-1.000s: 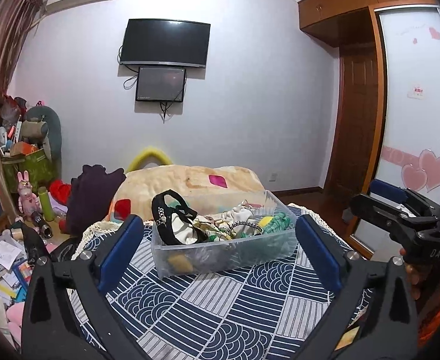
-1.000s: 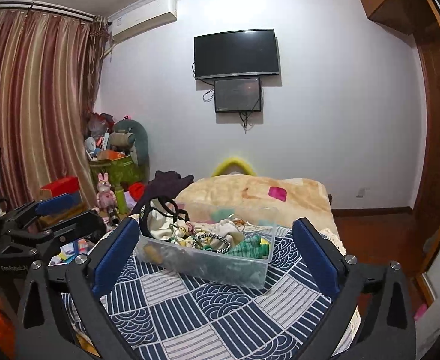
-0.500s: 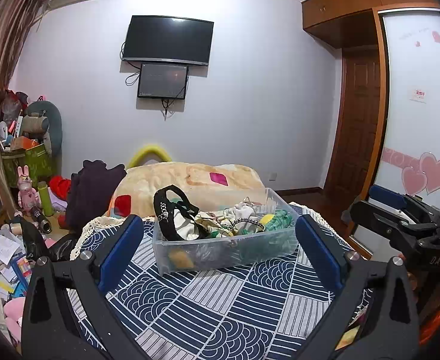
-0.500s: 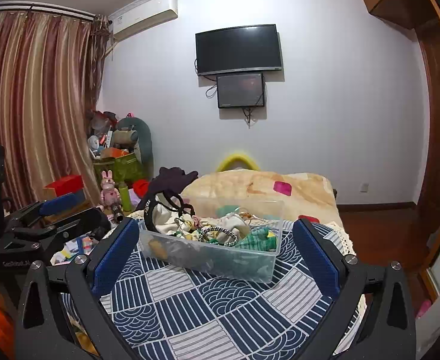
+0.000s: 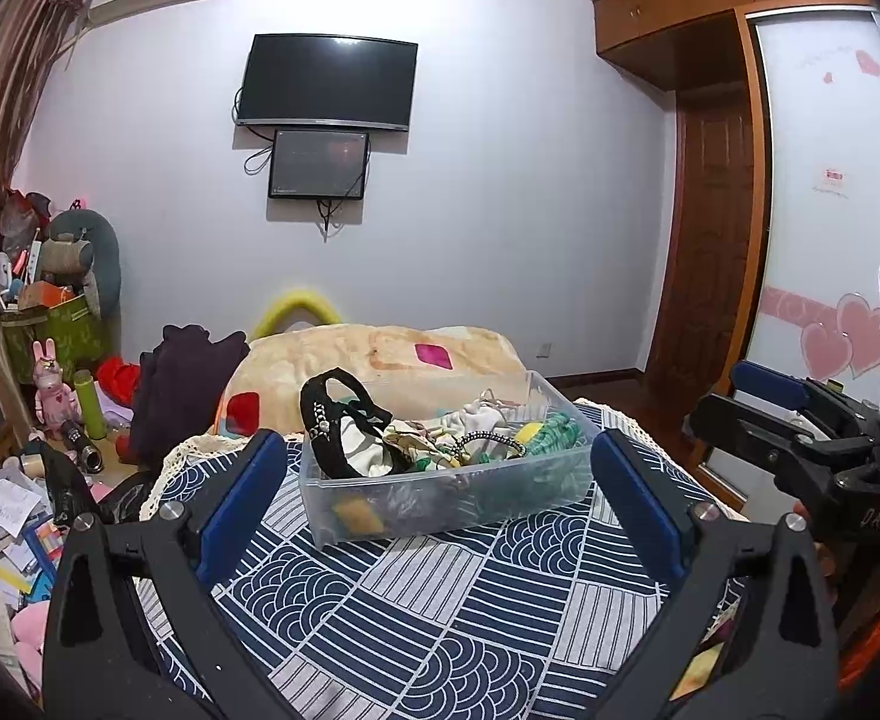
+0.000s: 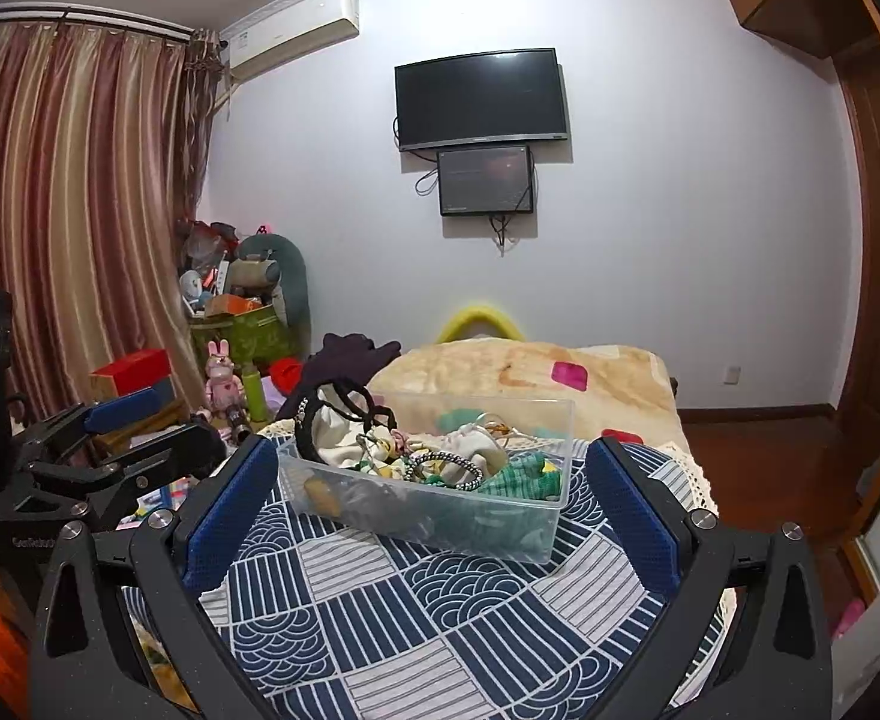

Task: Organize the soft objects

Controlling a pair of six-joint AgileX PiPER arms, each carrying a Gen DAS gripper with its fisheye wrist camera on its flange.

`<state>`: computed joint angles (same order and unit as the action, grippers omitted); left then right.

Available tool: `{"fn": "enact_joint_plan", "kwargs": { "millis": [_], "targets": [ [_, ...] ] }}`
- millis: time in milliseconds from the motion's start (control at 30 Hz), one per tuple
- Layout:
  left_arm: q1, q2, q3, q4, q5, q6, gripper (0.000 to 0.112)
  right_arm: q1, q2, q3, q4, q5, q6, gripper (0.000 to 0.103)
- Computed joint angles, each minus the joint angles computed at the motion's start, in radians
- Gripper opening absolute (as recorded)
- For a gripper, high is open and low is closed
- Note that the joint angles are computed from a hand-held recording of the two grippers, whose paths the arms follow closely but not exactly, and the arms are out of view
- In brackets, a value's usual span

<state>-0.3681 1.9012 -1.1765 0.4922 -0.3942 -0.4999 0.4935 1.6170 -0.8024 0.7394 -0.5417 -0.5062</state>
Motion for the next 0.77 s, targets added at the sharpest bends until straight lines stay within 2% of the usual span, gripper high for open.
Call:
{"fn": "enact_joint_plan", "kwargs": {
  "millis": [400,533,767],
  "targets": [
    [0.004,0.003,-0.005,0.044,-0.005,-0.051,0.103,0.012,0.001,-0.004,0.015,-0.002,-0.015,0.103],
    [0.011,0.007,-0.017,0.125,0.001,-0.129,0.103,0.01,-0.001,-0.005,0.01,0.004,-0.01,0.103],
    [0.009,0.006,-0.012,0.111,-0.004,-0.112,0.103,0.009,-0.002,-0.01,0.016,0.01,-0.018,0.103]
  ]
}}
